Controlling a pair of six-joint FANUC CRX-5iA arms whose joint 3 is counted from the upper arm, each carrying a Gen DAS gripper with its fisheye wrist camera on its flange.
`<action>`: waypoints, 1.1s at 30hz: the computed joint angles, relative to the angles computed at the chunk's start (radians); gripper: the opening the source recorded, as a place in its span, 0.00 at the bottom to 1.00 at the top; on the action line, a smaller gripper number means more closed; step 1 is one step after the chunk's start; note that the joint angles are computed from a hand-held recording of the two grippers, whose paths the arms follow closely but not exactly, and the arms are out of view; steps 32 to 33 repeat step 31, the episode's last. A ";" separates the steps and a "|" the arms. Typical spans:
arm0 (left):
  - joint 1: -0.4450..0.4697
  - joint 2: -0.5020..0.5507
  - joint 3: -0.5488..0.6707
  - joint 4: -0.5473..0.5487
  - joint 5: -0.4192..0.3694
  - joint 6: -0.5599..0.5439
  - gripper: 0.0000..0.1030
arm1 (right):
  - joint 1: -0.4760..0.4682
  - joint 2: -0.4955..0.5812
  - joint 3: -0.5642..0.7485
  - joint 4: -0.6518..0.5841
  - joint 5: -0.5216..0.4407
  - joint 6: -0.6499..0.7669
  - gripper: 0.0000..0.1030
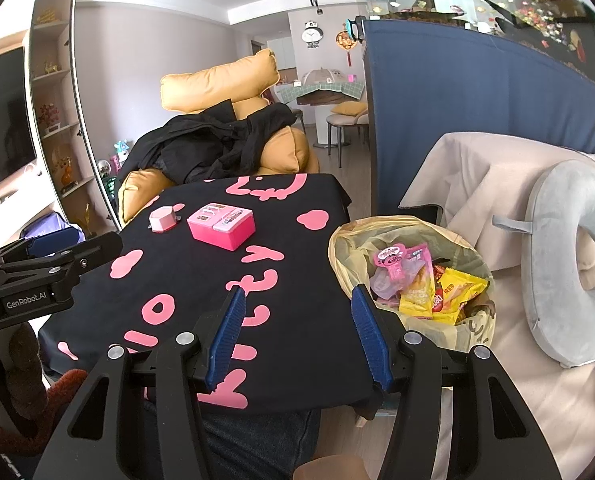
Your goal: Collect trash
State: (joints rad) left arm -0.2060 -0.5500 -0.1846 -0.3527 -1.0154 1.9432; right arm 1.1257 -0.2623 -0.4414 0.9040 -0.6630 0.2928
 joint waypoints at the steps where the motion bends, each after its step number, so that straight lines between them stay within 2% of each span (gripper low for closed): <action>1: -0.002 0.000 -0.001 -0.001 0.000 0.002 0.84 | 0.000 0.000 0.000 -0.001 -0.001 0.001 0.51; 13: -0.031 -0.003 -0.009 -0.018 0.003 0.018 0.84 | -0.001 -0.002 -0.005 0.003 0.001 -0.006 0.51; 24: 0.010 -0.005 -0.023 0.036 0.012 -0.034 0.84 | -0.001 0.000 -0.012 0.006 -0.005 -0.016 0.51; 26: 0.068 -0.001 -0.030 0.098 0.010 -0.078 0.84 | -0.005 0.010 -0.001 -0.012 -0.002 0.002 0.51; 29: 0.280 -0.019 -0.096 0.316 0.039 -0.251 0.84 | -0.030 0.064 0.051 -0.056 0.031 0.086 0.51; 31: 0.383 -0.004 -0.113 0.353 0.045 -0.289 0.84 | -0.042 0.135 0.129 -0.135 0.036 0.206 0.51; 33: 0.383 -0.004 -0.113 0.353 0.045 -0.289 0.84 | -0.042 0.135 0.129 -0.135 0.036 0.206 0.51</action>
